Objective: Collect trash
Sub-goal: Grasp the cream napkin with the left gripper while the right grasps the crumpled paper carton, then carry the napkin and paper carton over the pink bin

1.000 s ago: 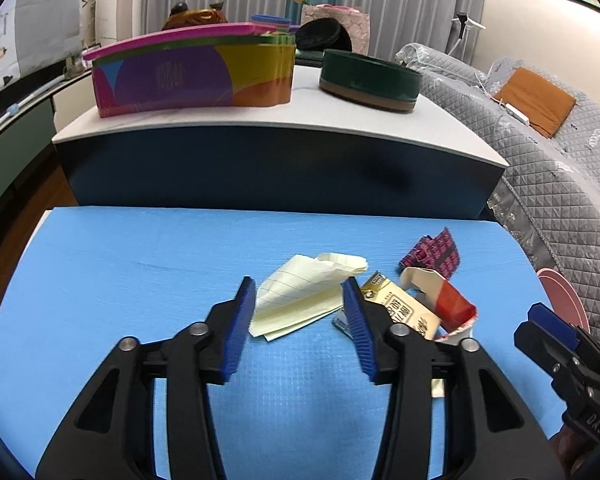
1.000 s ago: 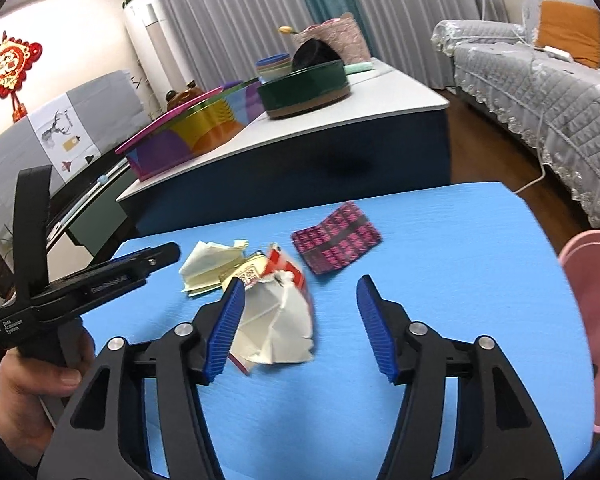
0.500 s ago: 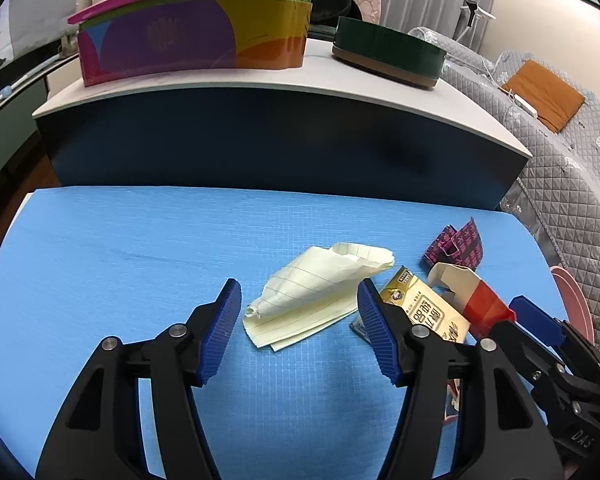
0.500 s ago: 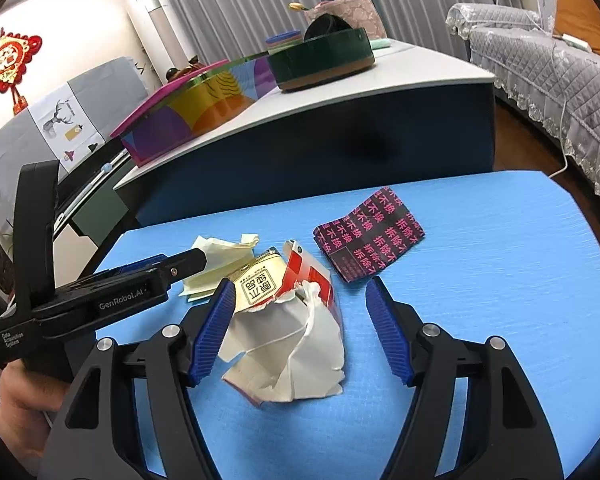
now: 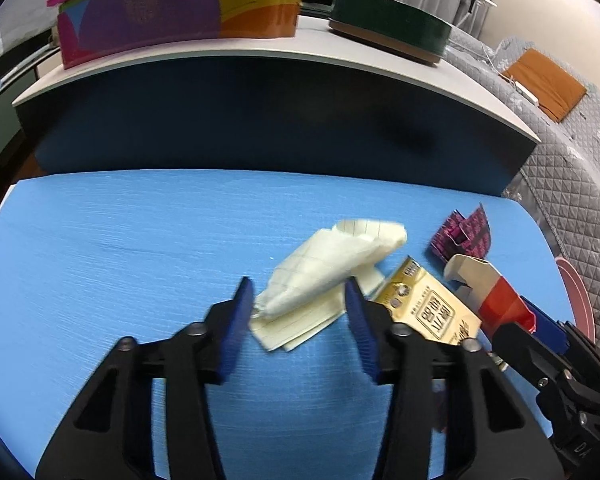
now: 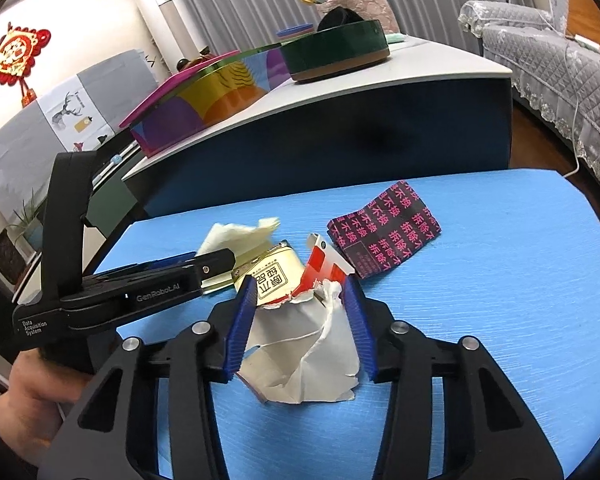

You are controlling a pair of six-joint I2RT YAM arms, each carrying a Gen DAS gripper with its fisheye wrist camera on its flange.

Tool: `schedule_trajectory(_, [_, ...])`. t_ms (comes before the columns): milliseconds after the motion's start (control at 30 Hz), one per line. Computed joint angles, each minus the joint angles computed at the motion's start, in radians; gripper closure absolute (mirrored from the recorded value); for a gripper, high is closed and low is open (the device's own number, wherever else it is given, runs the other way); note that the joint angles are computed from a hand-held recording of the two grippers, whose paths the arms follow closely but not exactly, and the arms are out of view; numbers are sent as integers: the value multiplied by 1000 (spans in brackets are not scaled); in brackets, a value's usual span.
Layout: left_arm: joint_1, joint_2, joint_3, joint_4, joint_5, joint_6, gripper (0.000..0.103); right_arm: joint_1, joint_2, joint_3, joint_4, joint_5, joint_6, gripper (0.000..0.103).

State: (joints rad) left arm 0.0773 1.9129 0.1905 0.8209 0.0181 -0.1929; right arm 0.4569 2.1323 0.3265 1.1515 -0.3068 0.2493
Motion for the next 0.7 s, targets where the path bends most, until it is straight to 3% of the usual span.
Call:
schedule_trajectory(200, [-18,-29,-3,-40,-9,22,91,-23,-35,-33,-1,4,-16,66])
schedule_trajectory(567, [-44,-210,-77,-102,-32,8,98,-53,-196,-150,-12,32,-56,68])
schedule_trajectory(700, [-58,-312,-104,-157,-40,-1,98,-37,-325,-191,-89,77,-72,69])
